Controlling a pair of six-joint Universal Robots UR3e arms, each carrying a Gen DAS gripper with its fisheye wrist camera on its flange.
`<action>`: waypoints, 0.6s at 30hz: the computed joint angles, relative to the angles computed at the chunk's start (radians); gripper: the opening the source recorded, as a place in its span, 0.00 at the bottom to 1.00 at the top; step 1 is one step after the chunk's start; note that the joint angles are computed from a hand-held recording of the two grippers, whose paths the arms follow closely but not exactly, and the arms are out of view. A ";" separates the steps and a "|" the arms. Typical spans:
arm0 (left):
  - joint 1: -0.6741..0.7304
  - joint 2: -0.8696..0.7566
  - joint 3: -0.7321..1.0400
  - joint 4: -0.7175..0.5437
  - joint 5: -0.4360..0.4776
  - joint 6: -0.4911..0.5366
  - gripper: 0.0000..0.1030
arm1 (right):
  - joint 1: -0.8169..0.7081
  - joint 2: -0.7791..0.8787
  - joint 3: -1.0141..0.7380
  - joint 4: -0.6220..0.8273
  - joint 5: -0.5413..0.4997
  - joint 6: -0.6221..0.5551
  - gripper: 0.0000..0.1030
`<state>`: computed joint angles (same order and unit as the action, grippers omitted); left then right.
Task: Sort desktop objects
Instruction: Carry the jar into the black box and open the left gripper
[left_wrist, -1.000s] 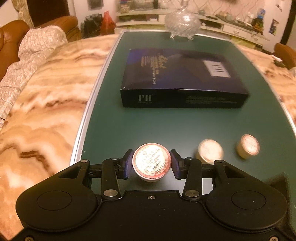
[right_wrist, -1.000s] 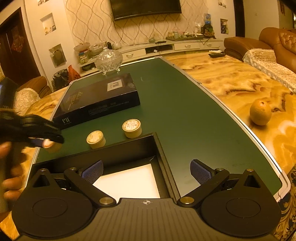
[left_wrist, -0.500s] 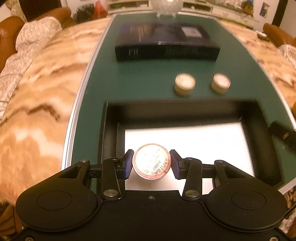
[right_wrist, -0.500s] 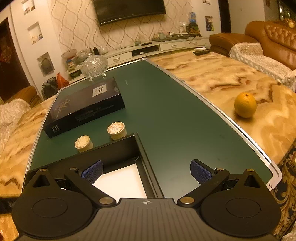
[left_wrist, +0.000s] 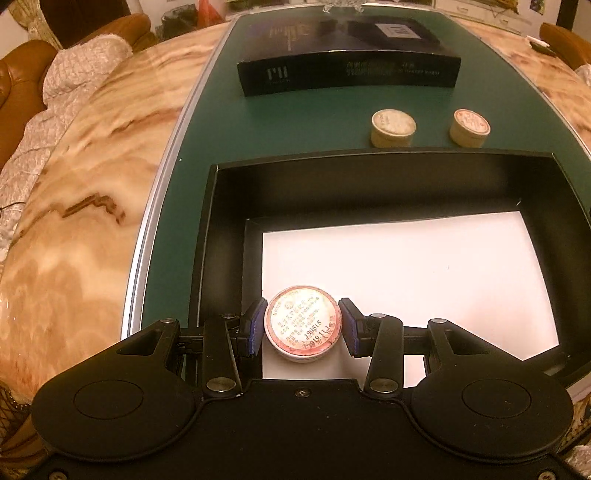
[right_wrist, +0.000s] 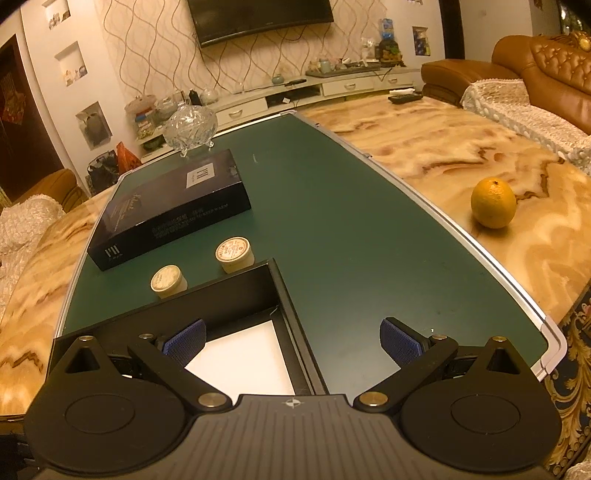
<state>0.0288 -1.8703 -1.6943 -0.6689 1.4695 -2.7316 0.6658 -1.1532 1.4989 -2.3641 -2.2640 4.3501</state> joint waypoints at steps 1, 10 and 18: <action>-0.002 -0.002 -0.002 0.007 0.003 0.002 0.40 | 0.000 0.001 -0.001 -0.001 -0.001 -0.002 1.00; -0.014 0.003 -0.043 0.069 0.015 0.014 0.42 | 0.007 0.025 -0.044 0.036 -0.013 -0.021 1.00; 0.025 0.047 -0.063 0.038 -0.039 0.011 0.52 | 0.004 0.014 -0.028 0.018 0.003 -0.009 1.00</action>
